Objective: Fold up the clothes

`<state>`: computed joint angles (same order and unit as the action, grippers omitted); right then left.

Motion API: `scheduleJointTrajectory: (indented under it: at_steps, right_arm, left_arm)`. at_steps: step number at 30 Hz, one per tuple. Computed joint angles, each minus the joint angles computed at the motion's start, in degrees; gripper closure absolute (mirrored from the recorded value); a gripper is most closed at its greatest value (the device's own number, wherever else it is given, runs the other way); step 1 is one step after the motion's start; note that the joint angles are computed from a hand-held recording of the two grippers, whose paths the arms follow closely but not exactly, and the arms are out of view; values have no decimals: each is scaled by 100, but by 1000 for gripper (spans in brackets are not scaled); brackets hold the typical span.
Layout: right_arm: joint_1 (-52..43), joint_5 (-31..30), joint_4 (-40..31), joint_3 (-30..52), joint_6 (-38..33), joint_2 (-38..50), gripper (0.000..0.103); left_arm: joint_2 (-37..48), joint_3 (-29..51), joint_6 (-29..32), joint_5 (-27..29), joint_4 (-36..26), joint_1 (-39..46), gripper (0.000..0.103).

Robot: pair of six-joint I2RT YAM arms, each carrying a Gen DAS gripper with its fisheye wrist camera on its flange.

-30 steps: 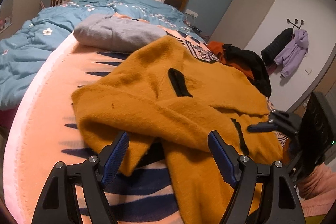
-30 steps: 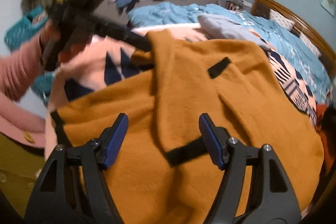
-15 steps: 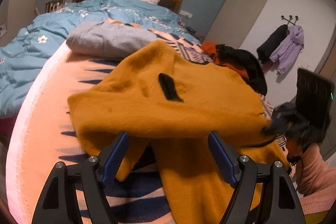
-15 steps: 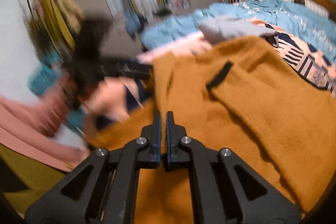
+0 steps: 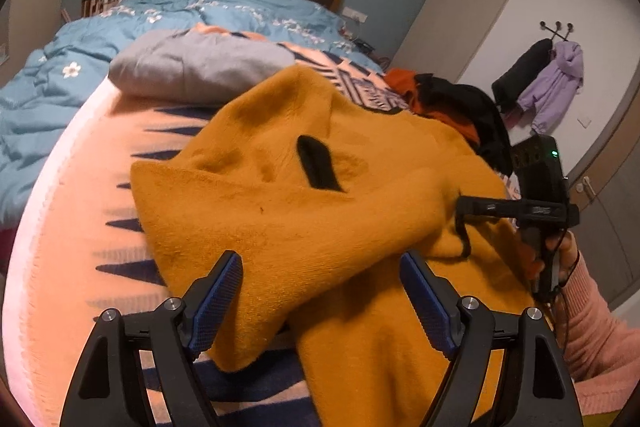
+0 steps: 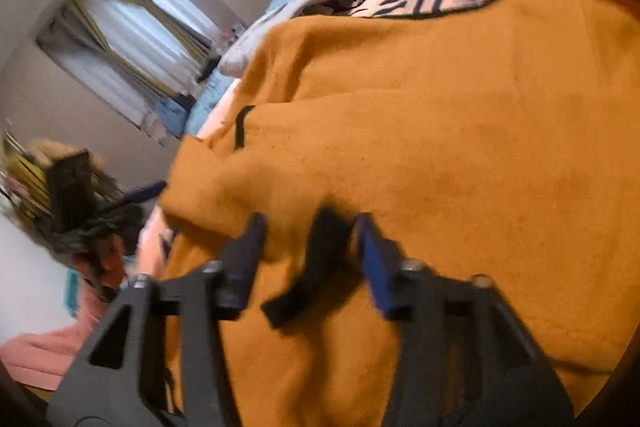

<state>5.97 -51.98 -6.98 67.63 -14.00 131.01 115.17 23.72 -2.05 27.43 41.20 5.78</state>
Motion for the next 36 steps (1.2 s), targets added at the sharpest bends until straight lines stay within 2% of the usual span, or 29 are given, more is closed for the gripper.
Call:
scheduleJointTrajectory:
  at_steps: [1, 3, 6, 11, 13, 15, 16, 18, 21, 24, 30, 36]
  right_arm:
    - [-73, -133, 17, -75, -56, -26, 48]
    - [-155, -268, 30, -225, -179, -86, 27]
    - [-125, -273, 91, -469, -277, -160, 25]
    - [230, -36, 607, -659, -181, -138, 26]
    - [356, -13, 615, -535, -143, -46, 44]
    - [444, 57, 529, -461, -200, -60, 90]
    - [475, 59, 514, -464, -235, -116, 94]
    - [459, -108, 558, -543, -198, -350, 96]
    - [261, -693, 233, -376, -51, -723, 96]
    - [113, -969, -153, -39, 58, -939, 96]
    - [-144, -969, -573, 360, 215, -1224, 96]
    - [-305, -985, -728, 615, 287, -1169, 96]
  left_arm:
    - [57, 40, -7, -8, -14, 11, 20]
    - [131, 111, -19, -23, -36, 26, 20]
    - [259, 254, -76, -52, -68, 13, 20]
    - [457, 425, -247, -84, -10, -61, 20]
    - [455, 440, -297, -115, -6, -102, 20]
    - [408, 415, -325, -148, 13, -135, 20]
    - [360, 375, -343, -155, 41, -144, 20]
    - [222, 284, -359, -138, 90, -155, 20]
    - [-64, 93, -328, -49, 222, -196, 20]
    - [-381, -131, -310, 181, 454, -285, 20]
    - [-766, -402, -82, 288, 722, -789, 20]
    - [-234, 38, 161, -53, 376, -1537, 20]
